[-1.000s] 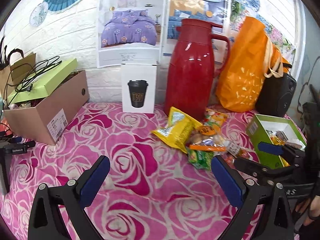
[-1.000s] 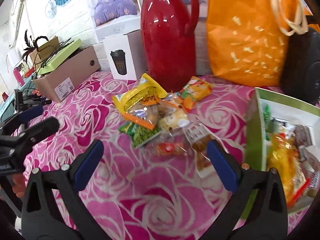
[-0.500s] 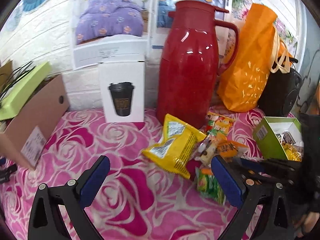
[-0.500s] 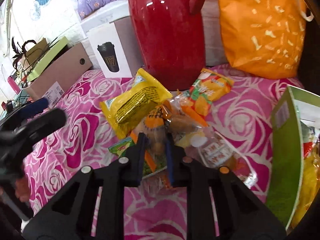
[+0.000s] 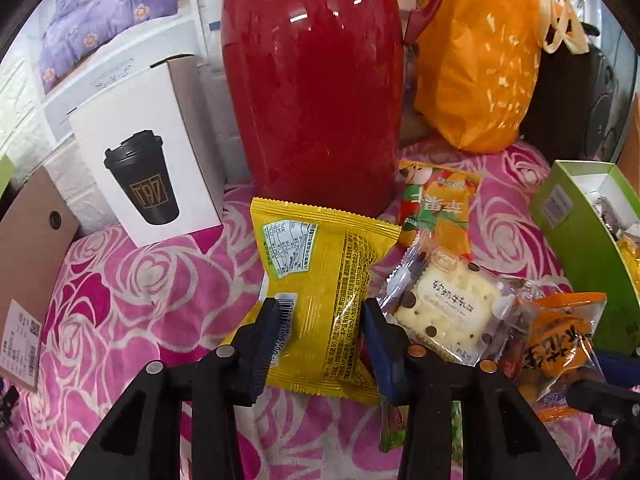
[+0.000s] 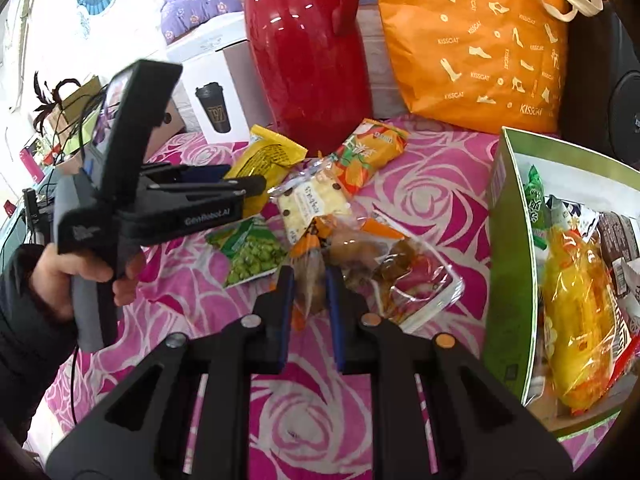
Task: Organize snacks
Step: 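Grasp the yellow snack bag with left tool while right tool grasps the orange-wrapped snack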
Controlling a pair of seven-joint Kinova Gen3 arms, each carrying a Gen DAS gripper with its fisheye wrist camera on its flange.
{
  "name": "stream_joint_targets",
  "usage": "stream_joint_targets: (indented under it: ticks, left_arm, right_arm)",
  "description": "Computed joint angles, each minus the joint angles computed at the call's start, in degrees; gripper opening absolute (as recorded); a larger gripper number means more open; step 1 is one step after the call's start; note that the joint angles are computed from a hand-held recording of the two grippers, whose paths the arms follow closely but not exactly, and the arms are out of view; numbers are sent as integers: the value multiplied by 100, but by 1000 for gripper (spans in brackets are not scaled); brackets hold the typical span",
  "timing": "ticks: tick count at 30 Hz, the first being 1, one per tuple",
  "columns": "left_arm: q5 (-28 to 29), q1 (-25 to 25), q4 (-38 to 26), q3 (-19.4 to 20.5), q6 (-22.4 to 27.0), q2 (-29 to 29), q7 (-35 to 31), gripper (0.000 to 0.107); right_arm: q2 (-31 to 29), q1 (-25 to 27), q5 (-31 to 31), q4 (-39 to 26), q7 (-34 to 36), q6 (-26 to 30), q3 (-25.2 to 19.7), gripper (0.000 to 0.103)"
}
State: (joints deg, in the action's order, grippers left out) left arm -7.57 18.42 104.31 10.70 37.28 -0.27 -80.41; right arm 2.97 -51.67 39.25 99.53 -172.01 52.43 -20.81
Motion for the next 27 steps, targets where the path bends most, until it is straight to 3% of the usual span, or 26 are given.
stream_joint_targets:
  ticks: [5, 9, 14, 20, 21, 22, 23, 24, 27]
  left_arm:
    - [339, -65, 157, -41, 235, -356, -253, 32]
    - [524, -117, 420, 11, 474, -850, -200, 31]
    - [1198, -72, 838, -147, 827, -1662, -442, 31]
    - [1838, -102, 1402, -94, 958, -2544, -331, 33]
    - [1817, -189, 1450, 40, 931, -2583, -210, 36]
    - [1807, -230, 1460, 124, 906, -2554, -138, 48]
    - [1771, -277, 1440, 194, 909, -2519, -78, 59]
    - [1660, -379, 1406, 370, 869, -2453, 74, 61]
    - [1367, -499, 1319, 686, 847, -2263, 370, 63]
  right_arm:
    - [-64, -113, -23, -6, -41, 71, -104, 17]
    - [-241, -176, -141, 125, -147, 57, -254, 17]
    - [-397, -326, -380, 246, -183, 295, -547, 16]
    - [-603, -397, -546, 572, -744, 654, -892, 15]
    - [-609, -371, -489, 613, -923, 730, -971, 18]
    - [-621, -391, -493, 643, -1010, 724, -944, 24]
    - [-623, -363, -562, 643, -1003, 723, -918, 40]
    - [-624, -341, -574, 658, -1058, 694, -912, 56]
    - [-587, -302, -592, 693, -1156, 564, -888, 61]
